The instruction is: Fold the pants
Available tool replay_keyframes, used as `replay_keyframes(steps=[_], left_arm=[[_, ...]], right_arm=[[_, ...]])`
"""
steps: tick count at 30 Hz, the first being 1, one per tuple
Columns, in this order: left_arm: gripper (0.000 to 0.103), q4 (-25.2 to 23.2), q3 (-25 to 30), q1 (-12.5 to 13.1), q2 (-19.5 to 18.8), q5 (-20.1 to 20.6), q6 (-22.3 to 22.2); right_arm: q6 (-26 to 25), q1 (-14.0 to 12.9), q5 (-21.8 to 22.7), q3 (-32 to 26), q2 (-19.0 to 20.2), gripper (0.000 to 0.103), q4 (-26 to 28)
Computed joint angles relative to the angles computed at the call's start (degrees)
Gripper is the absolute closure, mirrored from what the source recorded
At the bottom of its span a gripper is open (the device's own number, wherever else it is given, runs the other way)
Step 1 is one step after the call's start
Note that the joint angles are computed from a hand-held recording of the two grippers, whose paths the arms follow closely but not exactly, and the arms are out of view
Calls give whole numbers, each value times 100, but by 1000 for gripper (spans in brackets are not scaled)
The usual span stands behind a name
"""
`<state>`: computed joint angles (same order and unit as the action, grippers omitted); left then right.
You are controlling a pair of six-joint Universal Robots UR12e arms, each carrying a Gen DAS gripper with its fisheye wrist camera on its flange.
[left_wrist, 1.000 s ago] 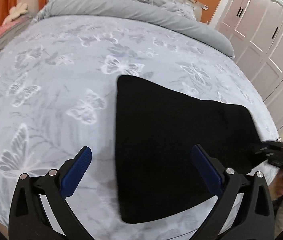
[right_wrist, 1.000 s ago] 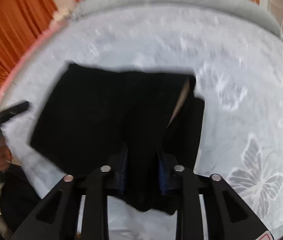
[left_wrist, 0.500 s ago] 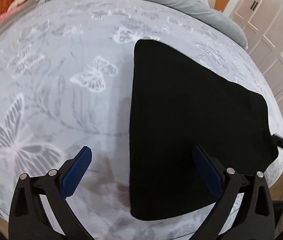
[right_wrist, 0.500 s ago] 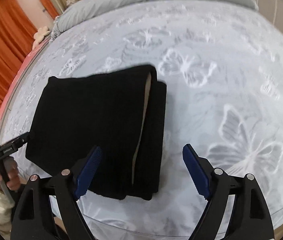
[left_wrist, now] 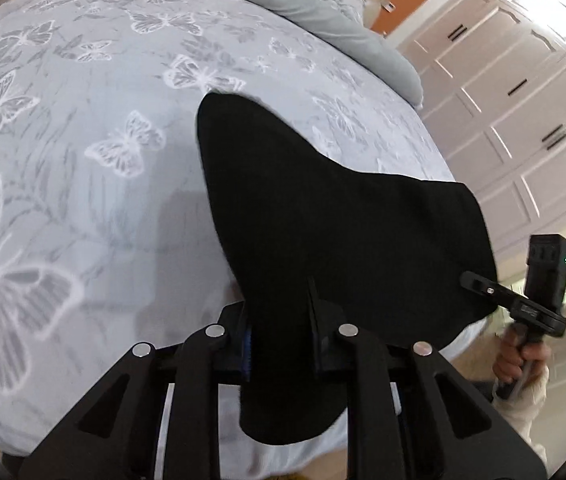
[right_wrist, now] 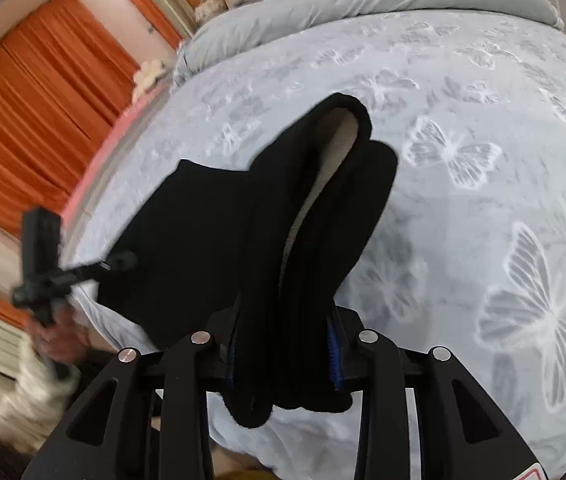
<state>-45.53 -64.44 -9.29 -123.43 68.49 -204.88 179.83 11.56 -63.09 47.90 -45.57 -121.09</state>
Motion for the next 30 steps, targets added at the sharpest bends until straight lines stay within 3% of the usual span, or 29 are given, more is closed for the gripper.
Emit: replay_keyframes(steps=[1,3,4,5,7,9,13,16,17,18,19,20,21,22,23,27,30], left_arm=[[78,-128,-55,9,16,-44,3],[67,-613,-14,-17,-39,81,-21],[55,-658,-14,-49,-53,260,-23],[36,-567,-37,-75,-38,481,-45],[8,-402,-47,-186,-14,1180,-5],[8,-250,-59,-241,-5,1426,-18],[8,-478,238,-295,-189,1392,50],[8,-867,520,-282,-393,966,18],[8,-1006,613,-281,-470,782,-17],[8,-996,620,-298,-479,838,-30],[17,-943,630,-326,-482,930,18],[31,-920,676,-350,-489,965,159],[38,-917,714,-367,-491,1042,180],[56,-897,751,-392,-488,1193,185],[67,-879,767,-417,-467,1361,236],[75,-622,774,-479,-377,1699,320],[78,-573,920,-594,-411,2238,577]], right_arm=[[-45,-10,-29,-17,32,65,270],[100,35,-551,-248,233,39,1034],[194,29,-566,-307,268,37,1056],[212,16,-464,-261,257,33,921],[145,42,-630,-279,247,25,856],[209,71,-750,-349,295,25,850],[286,124,-700,-537,430,23,960],[524,97,-554,-397,410,23,700],[543,77,-507,-227,323,26,576],[556,72,-462,-179,312,35,486],[566,59,-398,-100,281,41,343],[569,55,-374,-45,251,55,242],[559,48,-359,32,200,66,119],[566,36,-315,134,134,67,-67],[559,33,-304,214,85,69,-205],[340,71,-346,471,-110,71,-773],[321,87,-339,532,-179,71,-1082]])
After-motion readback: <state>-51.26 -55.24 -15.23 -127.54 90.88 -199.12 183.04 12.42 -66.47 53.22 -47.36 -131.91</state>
